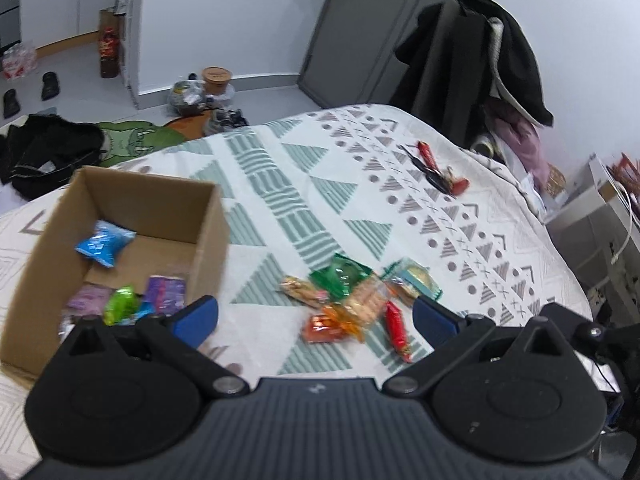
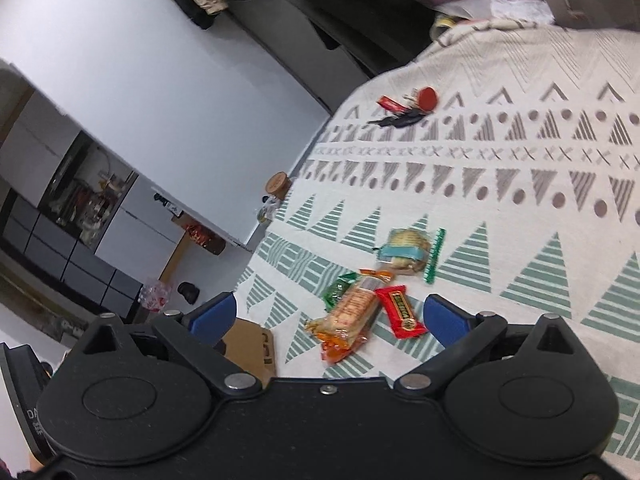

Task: Organize snacks
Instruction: 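Move both tools back over the snack pile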

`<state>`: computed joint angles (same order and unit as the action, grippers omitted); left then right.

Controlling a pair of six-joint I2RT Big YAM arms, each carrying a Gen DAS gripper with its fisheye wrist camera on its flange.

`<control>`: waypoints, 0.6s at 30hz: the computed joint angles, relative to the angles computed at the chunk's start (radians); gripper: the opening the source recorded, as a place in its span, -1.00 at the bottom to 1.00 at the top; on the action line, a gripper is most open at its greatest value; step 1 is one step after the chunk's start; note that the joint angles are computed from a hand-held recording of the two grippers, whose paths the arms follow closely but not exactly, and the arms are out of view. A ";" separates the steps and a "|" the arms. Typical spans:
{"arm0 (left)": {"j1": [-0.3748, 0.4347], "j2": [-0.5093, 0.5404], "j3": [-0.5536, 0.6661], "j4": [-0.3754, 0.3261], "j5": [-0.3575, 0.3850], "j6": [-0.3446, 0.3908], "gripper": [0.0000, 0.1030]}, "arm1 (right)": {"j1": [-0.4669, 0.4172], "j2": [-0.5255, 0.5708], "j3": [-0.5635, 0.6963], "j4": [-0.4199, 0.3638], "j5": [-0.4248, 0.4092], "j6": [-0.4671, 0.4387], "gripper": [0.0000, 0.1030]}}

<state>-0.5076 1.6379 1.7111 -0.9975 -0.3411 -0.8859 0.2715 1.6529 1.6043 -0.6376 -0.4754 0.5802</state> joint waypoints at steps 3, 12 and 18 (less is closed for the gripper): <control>-0.001 0.034 0.022 0.031 0.024 0.018 0.98 | -0.011 0.015 0.001 -0.005 -0.004 0.019 0.80; 0.012 0.125 0.068 0.080 0.095 0.072 0.79 | -0.017 0.081 0.035 -0.036 -0.029 0.031 0.45; 0.038 0.194 0.115 0.062 0.165 0.103 0.25 | -0.008 0.131 0.075 -0.075 -0.030 0.026 0.22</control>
